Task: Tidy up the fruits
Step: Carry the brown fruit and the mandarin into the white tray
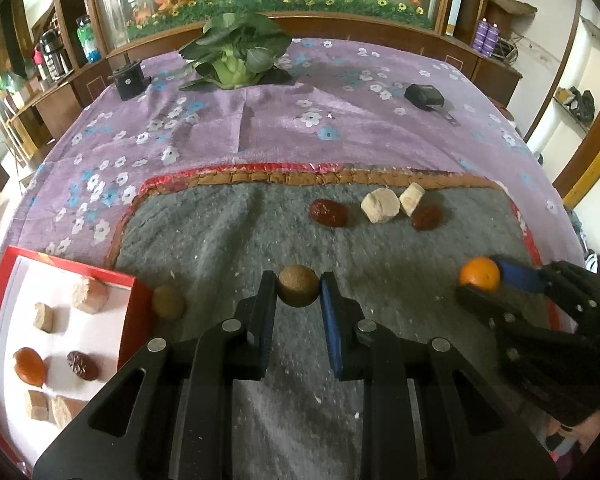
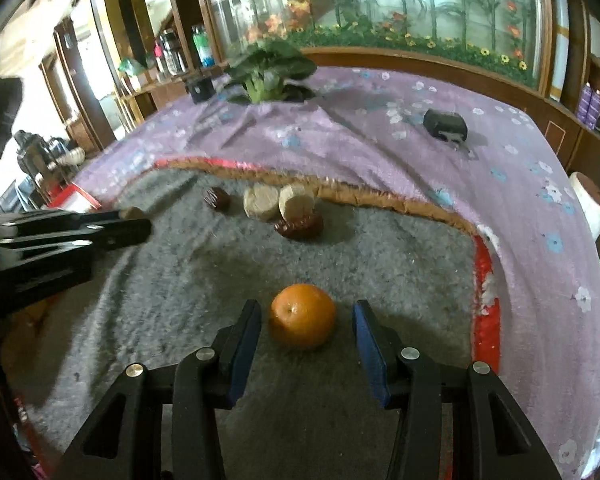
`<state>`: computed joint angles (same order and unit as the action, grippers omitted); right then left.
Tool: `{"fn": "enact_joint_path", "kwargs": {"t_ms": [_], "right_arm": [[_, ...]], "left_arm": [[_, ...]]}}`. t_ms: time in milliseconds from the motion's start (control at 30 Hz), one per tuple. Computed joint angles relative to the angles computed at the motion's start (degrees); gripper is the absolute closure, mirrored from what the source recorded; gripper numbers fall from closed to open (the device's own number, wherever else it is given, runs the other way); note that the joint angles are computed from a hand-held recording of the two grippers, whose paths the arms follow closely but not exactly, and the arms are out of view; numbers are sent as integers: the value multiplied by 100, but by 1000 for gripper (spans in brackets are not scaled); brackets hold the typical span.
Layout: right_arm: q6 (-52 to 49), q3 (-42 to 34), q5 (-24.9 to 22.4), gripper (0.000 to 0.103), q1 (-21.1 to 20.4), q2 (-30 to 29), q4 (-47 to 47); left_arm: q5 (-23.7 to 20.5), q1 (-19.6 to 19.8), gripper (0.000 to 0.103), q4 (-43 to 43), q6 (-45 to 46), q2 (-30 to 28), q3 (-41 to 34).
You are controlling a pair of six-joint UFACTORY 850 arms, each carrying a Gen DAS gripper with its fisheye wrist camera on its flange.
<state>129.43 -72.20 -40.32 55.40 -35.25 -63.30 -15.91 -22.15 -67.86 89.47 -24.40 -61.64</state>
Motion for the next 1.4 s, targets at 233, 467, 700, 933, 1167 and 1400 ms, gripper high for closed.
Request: {"fn": "enact_joint_path", "kwargs": {"t_ms": [233,467,700,933,1167,1400], "right_arm": [[-10,-157,-240,71,156,-23,-11],[302,-384,-174,71,287,-59,-315],[-176,-1031,-59,71,336,-379,-316],[-535,-1689,275,71,297,-750,-465],[-1178,-2497,526,71,277,-1186,-416],[-2046,-3234,760,71,218,-1589,-40]], "left_arm": [[168,89,82,-423,489,138,215],[146,300,82,-805,904,304,382],[9,700,82,-1070,1237,495,529],[-7,1129,82,-1162,1380,591,568],[-18,1645,82,-892,1259,630,579],[-81,2011,82,-271,709,531,515]]}}
